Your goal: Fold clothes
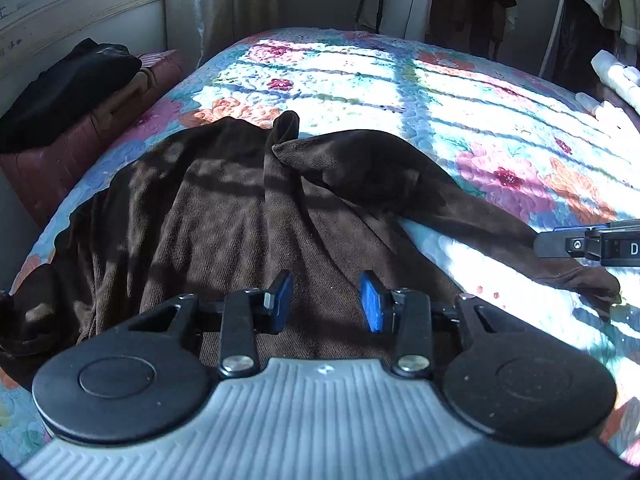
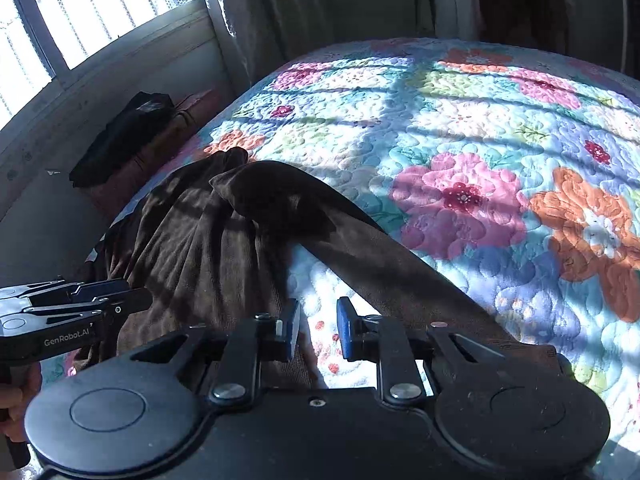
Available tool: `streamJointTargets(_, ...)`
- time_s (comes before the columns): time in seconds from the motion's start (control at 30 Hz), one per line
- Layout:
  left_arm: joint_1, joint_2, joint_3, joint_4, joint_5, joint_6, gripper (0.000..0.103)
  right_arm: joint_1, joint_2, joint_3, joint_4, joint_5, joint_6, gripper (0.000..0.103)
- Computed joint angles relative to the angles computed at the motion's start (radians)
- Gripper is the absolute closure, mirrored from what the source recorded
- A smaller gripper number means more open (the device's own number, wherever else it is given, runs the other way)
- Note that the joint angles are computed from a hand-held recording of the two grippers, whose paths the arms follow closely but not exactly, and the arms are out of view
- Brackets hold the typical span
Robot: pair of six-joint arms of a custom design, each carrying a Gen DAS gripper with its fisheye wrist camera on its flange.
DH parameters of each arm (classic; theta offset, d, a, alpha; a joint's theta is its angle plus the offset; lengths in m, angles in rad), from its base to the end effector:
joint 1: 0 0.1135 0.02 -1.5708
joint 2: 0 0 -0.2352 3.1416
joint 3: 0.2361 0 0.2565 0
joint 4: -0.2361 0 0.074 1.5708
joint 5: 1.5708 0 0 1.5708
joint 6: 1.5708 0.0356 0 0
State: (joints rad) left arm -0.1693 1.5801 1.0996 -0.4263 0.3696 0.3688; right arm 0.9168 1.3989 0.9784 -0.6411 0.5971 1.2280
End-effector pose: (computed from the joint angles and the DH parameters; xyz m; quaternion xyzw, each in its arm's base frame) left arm 0.3301 -0.0695 0.2022 0.3048 0.8799 -0.1410 0.3361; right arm 0.1877 0.2119 0.2079 0.2165 0.9023 0.0754 0.3651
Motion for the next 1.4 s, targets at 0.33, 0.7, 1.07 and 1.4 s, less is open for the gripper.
streamJointTargets(0.33, 0.005, 0.293, 0.190, 0.076, 0.075, -0.001, 0.063, -0.299, 0.270, 0.174, 0.200, -0.139, -0.439, 0.051)
streamJointTargets(0.7, 0.070, 0.434, 0.316, 0.045, 0.122, -0.012, 0.062, -0.375, 0.482, 0.294, 0.306, -0.162, -0.541, 0.086)
streamJointTargets(1.07, 0.077, 0.489, 0.360, 0.049, 0.076, -0.002, 0.058, -0.390, 0.350, 0.301, 0.025, 0.058, -0.444, 0.084)
streamJointTargets(1.4, 0.060, 0.417, 0.339, -0.008, 0.156, 0.016, 0.049, -0.194, 0.022, 0.003, -0.227, 0.036, 0.136, 0.047)
